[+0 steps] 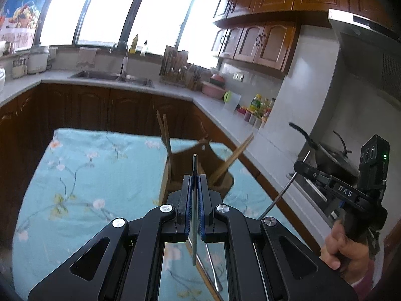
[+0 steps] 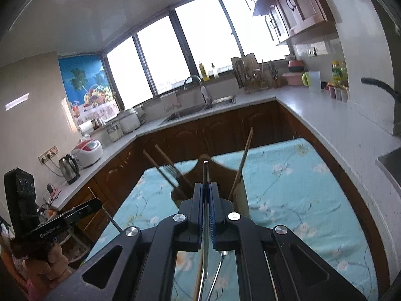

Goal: Organize utensils
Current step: 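Lift both metal chopsticks and carry them above the wooden holder, then lower the metal chopsticks into the holder and open both tools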

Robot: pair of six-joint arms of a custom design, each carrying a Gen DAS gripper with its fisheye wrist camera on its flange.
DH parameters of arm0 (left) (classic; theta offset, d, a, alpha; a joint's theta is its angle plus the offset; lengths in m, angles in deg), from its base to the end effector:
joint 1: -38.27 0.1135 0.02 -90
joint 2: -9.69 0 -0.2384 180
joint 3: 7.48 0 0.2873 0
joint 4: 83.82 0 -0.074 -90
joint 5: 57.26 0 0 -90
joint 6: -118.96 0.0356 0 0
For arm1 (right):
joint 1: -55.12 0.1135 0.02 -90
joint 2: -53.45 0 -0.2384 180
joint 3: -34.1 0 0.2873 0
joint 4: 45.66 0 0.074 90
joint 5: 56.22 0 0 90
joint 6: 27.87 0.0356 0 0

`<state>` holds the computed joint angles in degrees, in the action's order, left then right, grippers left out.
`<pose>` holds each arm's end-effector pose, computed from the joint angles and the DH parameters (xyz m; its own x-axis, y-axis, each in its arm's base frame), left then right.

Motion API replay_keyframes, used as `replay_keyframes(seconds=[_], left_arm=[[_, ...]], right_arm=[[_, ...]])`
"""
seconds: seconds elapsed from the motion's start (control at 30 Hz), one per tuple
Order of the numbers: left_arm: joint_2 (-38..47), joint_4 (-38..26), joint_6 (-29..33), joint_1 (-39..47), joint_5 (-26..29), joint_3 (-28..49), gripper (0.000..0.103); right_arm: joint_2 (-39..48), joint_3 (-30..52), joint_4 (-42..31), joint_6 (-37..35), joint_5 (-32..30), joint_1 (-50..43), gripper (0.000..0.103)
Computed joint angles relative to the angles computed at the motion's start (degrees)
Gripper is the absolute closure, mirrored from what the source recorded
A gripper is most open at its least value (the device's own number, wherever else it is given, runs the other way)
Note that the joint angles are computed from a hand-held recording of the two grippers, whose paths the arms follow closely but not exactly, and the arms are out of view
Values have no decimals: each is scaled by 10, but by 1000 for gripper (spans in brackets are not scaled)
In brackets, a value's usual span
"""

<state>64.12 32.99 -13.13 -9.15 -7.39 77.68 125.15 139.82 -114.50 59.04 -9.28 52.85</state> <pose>0.1615 -0.1418 0.3999 -0.4002 -0.3219 -0.8580 -0.0987 0.9460 -0.3089 0.2661 0.0138 0.4435 -0.5411 -0.0180 -0.8408 -0.5611 0.7524 0.3450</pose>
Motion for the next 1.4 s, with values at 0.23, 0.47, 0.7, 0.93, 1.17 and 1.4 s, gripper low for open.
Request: replay_keyframes(seconds=[0.23, 0.47, 0.7, 0.93, 1.17, 1.4], left_arm=[[30, 49, 86, 70, 17, 58, 99], [87, 119, 141, 155, 57, 117, 99], [147, 190, 160, 208, 86, 117, 99], [165, 231, 134, 219, 102, 44, 99], [171, 249, 99, 222, 116, -18, 99], [168, 256, 101, 226, 117, -33, 99]], right_arm=[[61, 82, 63, 60, 24, 18, 98], [130, 155, 121, 111, 65, 38, 98], [167, 149, 172, 132, 109, 62, 98], [160, 60, 224, 149, 118, 64, 98], [159, 8, 230, 147, 122, 73, 98], [162, -8, 205, 124, 127, 87, 98]])
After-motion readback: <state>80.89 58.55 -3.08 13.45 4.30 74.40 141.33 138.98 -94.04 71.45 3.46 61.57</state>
